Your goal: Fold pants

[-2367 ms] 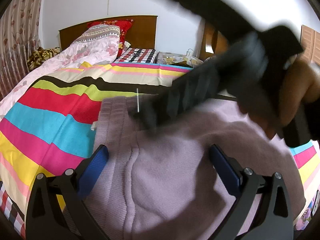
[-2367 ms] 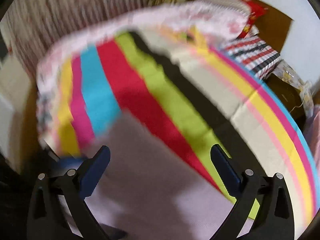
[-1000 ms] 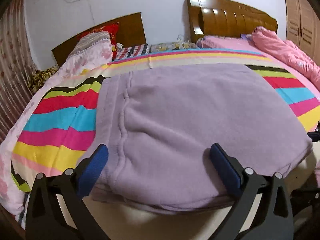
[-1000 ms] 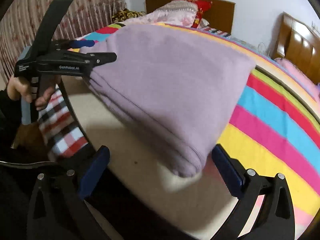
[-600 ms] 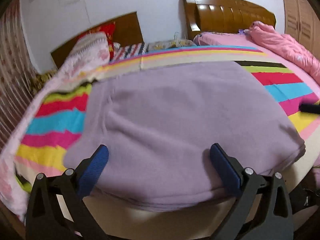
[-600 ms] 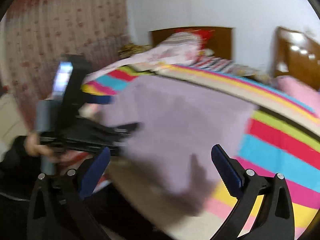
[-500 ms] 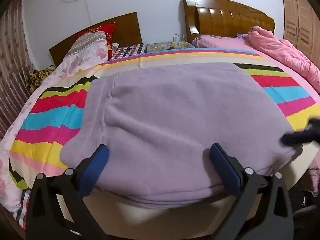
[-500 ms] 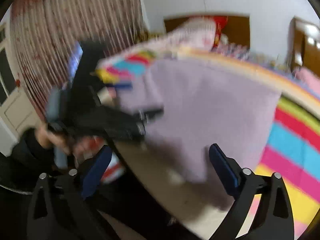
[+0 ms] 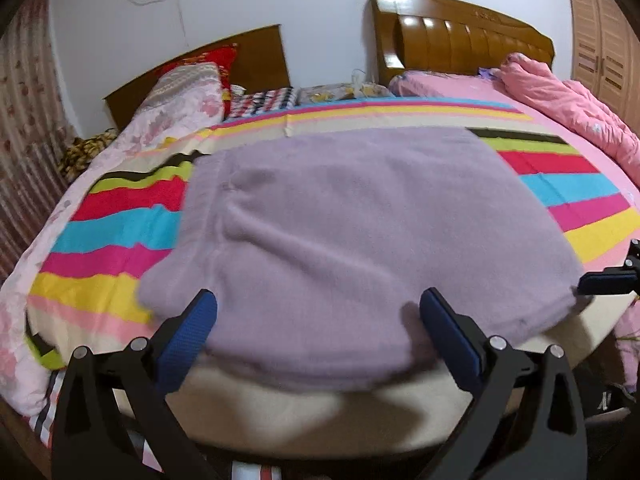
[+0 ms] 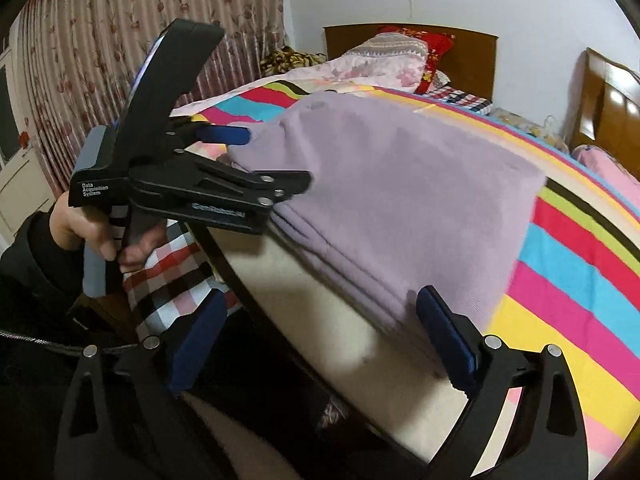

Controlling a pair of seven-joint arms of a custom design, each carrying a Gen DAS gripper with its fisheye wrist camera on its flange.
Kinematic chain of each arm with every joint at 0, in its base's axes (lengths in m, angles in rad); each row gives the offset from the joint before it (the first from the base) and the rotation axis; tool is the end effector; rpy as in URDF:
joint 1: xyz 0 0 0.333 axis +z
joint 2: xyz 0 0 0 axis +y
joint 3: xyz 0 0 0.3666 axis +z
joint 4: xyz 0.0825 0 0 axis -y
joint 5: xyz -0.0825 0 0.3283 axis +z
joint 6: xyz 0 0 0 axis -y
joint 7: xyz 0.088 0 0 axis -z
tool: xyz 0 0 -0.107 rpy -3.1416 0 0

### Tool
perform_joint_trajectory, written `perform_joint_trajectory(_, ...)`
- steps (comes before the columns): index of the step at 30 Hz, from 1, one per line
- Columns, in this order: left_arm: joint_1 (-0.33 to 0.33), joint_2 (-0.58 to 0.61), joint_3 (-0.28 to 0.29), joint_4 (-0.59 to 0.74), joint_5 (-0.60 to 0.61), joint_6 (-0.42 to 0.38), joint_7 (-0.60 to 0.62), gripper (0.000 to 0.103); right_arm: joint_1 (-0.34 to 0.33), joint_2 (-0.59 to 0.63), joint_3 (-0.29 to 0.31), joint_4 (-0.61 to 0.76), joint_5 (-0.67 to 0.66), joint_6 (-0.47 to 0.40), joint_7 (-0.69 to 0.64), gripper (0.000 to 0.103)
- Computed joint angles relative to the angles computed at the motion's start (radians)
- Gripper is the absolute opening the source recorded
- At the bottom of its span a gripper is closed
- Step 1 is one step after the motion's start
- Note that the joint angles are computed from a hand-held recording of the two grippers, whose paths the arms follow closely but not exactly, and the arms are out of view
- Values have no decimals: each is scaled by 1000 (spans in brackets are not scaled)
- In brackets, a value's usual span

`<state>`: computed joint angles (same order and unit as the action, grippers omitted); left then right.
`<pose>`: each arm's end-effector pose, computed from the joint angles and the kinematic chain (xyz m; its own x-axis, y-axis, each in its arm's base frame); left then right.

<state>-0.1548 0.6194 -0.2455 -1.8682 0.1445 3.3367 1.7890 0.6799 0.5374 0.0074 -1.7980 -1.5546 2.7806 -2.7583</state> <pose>0.6363 -0.2462 0.3794 -0.5688 -0.8143 -0.1158 -0.4781 0.4419 -0.7591 0.4729 0.4448 0.3478 0.1551 -0.9863 -0.0565 -0.6528 -0.0594 -0.7552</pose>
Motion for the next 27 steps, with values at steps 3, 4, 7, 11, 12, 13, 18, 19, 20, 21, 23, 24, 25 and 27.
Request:
perform_joint_trajectory(3,83,-74,-69,-125,7,174,-48,102,92,-111,-8,-96,-43,-257,105,97)
perform_joint_trajectory(4,83,-94,-60,-153,10,235,-63,102,130,-152,-5,-131,-77,-377,165,98)
perform_joint_trajectory(7,39,-150,-4,-199,-24,368,-101,102,179,-197,22,-180,-126,-603,262,98)
perform_joint_trajectory(11,124,-134,-70,-193,118,387,-286,102,149,-178,72,-174,-75,-670,271,98)
perform_joint_trajectory(12,73,-137,-27,-197,68,383,-271,102,128,-165,87,-168,-51,-648,261,98)
perform_joint_trajectory(13,-12,-139,44,-204,-20,374,-230,102,110,-148,99,-156,-14,-627,238,98)
perform_joint_trajectory(18,-382,-101,320,-187,-478,312,62,102,90,-100,97,-135,121,-576,159,98)
perform_joint_trajectory(19,-411,-95,339,-184,-504,301,91,102,92,-100,92,-133,124,-570,159,98)
perform_joint_trajectory(20,-418,-95,334,-189,-517,287,116,102,95,-105,86,-141,119,-568,174,98)
perform_joint_trajectory(21,-405,-99,312,-199,-513,282,126,102,97,-106,81,-139,118,-570,178,98)
perform_joint_trajectory(23,-375,-103,270,-212,-491,272,132,102,100,-106,79,-138,123,-573,182,98)
perform_joint_trajectory(24,-361,-100,253,-213,-480,269,130,102,98,-106,78,-139,125,-566,185,98)
perform_joint_trajectory(25,-353,-102,243,-217,-474,271,127,102,96,-105,77,-141,126,-560,188,98)
perform_joint_trajectory(27,-333,-102,221,-225,-461,282,113,102,94,-104,75,-139,126,-550,190,98)
